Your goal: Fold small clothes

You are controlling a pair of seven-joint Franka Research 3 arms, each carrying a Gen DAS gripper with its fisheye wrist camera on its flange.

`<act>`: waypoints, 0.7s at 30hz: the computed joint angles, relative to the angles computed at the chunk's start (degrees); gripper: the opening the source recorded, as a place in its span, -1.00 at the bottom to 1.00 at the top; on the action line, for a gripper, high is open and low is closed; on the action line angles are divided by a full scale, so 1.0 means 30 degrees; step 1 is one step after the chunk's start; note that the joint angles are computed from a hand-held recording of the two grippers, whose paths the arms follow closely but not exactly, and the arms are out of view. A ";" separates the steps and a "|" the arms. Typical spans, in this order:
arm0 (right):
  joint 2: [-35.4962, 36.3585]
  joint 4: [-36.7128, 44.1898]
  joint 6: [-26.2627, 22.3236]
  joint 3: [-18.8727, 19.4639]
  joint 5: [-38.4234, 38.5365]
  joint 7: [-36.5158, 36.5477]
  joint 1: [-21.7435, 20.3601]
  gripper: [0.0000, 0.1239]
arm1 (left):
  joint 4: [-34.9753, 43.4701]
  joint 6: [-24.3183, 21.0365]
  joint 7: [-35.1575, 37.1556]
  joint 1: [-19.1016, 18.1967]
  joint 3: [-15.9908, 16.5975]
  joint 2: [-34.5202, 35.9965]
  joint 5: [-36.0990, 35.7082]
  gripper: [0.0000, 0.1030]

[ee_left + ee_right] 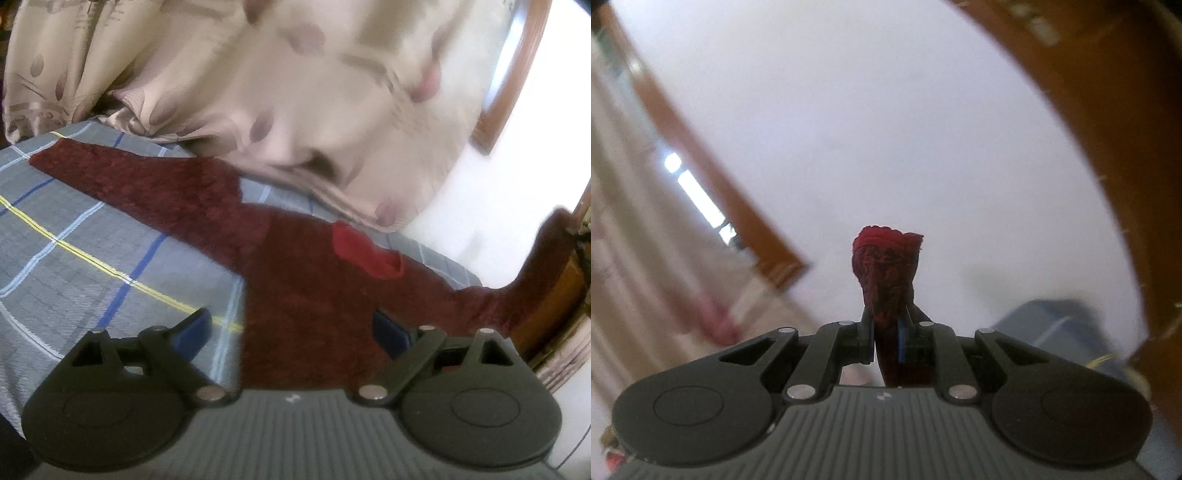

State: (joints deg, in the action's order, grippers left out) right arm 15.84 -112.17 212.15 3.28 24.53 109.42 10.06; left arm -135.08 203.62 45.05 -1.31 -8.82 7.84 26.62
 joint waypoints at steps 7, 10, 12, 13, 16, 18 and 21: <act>0.2080 0.3560 -0.1087 0.0975 -0.1019 -0.0644 0.1524 -0.73 | -0.0621 0.0404 0.0647 0.0369 0.0232 -0.0288 0.0388 0.83; 0.3637 0.5672 -0.1859 0.1277 -0.1448 -0.0876 0.2233 -0.73 | -0.0607 0.0730 -0.0878 0.1105 0.0109 -0.0156 0.1781 0.83; 0.5069 0.7545 -0.2680 0.1313 -0.1193 -0.1328 0.2947 -0.73 | -0.0636 0.1043 -0.1552 0.1412 0.0167 -0.0033 0.2341 0.83; 0.6036 0.8705 -0.3125 0.1235 -0.1535 -0.0896 0.3271 -0.73 | -0.0641 0.1150 -0.1825 0.1544 0.0205 0.0022 0.2612 0.83; 0.8937 1.2723 -0.4937 -0.1434 0.1799 -0.3422 0.6471 -0.73 | -0.0510 0.1257 -0.2927 0.2095 0.0237 0.0220 0.3884 0.83; 1.0538 1.4371 -0.5699 -0.2104 0.1592 -0.2194 0.7257 -0.73 | -0.0335 0.1176 -0.3793 0.2498 0.0212 0.0372 0.4925 0.83; 1.3967 1.8611 -0.8166 -0.5921 0.3190 -0.0309 0.9579 -0.73 | -0.0150 0.1258 -0.4758 0.2954 0.0240 0.0635 0.6030 0.83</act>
